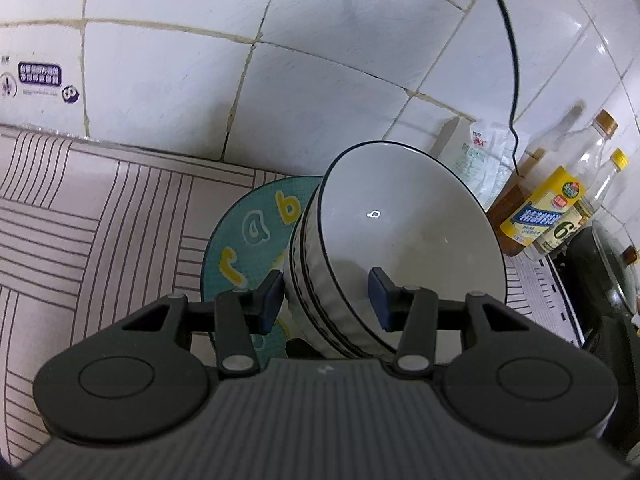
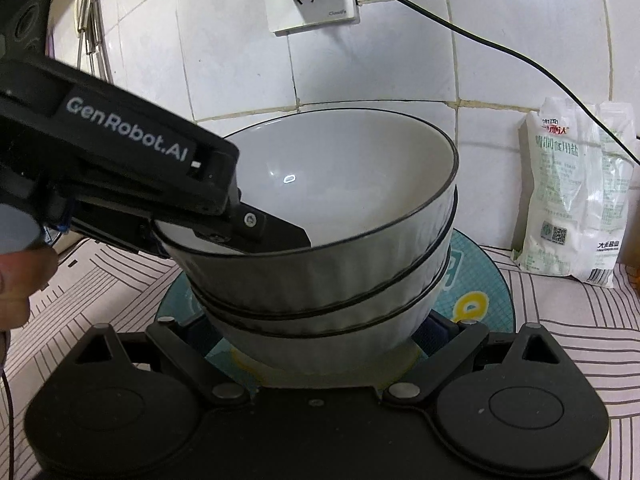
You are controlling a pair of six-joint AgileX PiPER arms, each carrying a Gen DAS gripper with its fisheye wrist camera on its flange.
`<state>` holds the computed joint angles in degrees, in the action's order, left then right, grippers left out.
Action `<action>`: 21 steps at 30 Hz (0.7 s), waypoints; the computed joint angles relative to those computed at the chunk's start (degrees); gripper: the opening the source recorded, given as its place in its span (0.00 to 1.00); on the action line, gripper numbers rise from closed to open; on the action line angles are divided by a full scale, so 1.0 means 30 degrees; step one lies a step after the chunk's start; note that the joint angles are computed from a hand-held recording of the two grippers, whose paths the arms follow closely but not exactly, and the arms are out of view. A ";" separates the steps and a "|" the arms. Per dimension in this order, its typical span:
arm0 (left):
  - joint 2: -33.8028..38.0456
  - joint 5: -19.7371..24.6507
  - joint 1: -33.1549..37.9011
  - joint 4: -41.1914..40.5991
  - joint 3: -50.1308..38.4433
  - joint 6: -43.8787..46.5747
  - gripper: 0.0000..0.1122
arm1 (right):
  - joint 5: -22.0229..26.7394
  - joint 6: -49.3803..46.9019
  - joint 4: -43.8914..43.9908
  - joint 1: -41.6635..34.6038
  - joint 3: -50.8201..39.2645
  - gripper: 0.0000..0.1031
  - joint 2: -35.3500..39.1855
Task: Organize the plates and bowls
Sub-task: 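Lower the bowl stack onto the teal egg plate and open the left tool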
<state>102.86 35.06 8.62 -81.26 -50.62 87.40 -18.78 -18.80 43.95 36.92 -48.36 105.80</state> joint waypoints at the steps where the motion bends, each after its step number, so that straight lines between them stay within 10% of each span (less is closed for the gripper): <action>1: -0.0168 -0.0340 -0.0155 0.0469 -0.0059 -0.1045 0.39 | 0.0011 -0.0262 0.0184 0.0012 -0.0039 0.95 0.0023; 9: -0.2526 -0.1607 -0.0751 0.2456 0.0323 -0.3390 0.40 | 0.1971 -0.5323 0.5636 -0.0326 -0.0371 0.95 -0.1148; 21: -0.7207 -0.0934 0.0404 0.6277 0.2595 -0.6165 0.43 | 0.0371 -1.4854 1.6688 0.1738 0.1601 0.96 -0.5462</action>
